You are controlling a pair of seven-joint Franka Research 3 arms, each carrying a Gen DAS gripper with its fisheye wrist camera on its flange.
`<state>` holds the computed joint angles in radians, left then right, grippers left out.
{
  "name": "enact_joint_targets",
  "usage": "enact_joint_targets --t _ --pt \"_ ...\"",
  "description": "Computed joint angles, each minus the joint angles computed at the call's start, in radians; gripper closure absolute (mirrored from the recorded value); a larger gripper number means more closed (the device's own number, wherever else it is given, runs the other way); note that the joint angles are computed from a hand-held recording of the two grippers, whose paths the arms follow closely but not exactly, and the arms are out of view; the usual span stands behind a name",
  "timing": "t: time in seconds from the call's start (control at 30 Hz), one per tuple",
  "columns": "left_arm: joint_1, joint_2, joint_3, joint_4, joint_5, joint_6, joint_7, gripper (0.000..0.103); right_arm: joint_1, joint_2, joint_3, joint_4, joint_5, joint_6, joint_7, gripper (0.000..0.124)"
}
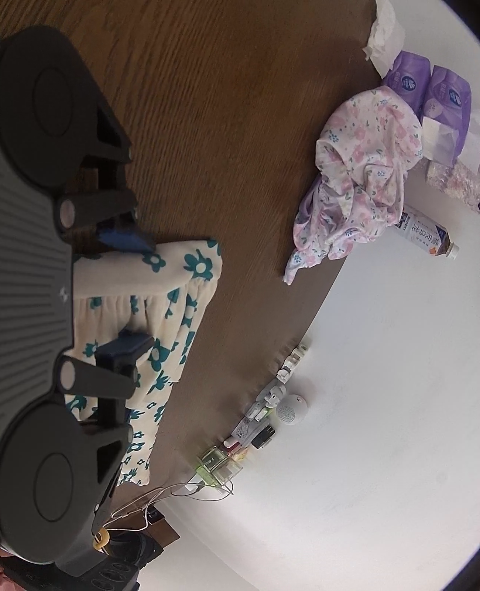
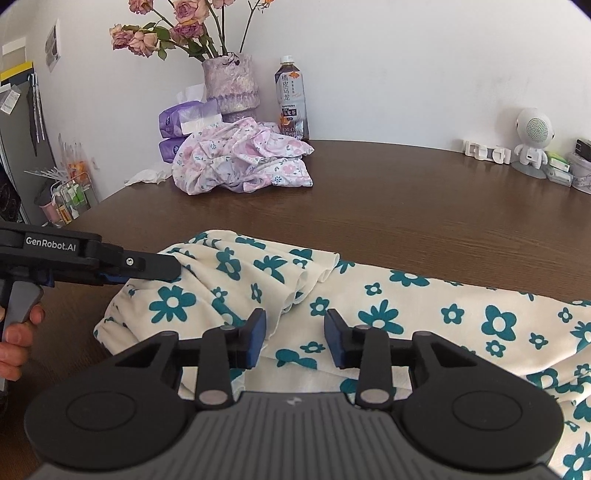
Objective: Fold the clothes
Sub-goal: 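Open both grippers and lift them off the strip, then grasp the strip end with the left gripper and lift it up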
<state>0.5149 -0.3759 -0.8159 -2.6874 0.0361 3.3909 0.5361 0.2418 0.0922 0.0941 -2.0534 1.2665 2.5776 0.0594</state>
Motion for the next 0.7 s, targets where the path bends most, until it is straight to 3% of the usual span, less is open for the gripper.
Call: enact_joint_targets --t 0.13,0.2,0.4,0.57,0.7 --pt "-0.003 0.009 -0.004 -0.019 -0.049 0.077 0.002 0.054 0.003 0.0 0.002 -0.005 0.007 0.013 -0.017 0.088" --pt "-0.009 0.018 -0.004 -0.016 -0.08 0.069 0.017 0.048 0.003 0.0 0.002 -0.005 0.009 0.014 -0.019 0.088" --pt "0.076 0.001 -0.103 0.004 -0.117 0.037 0.071 0.046 0.001 0.001 0.001 -0.004 0.013 0.009 -0.022 0.088" --pt "0.085 0.022 -0.126 0.013 -0.129 0.059 0.087 0.048 0.002 0.001 0.002 -0.004 0.016 0.013 -0.028 0.088" --pt "-0.009 0.045 -0.021 -0.004 -0.138 0.093 0.084 0.067 0.003 0.001 0.003 -0.006 0.026 0.015 -0.041 0.088"
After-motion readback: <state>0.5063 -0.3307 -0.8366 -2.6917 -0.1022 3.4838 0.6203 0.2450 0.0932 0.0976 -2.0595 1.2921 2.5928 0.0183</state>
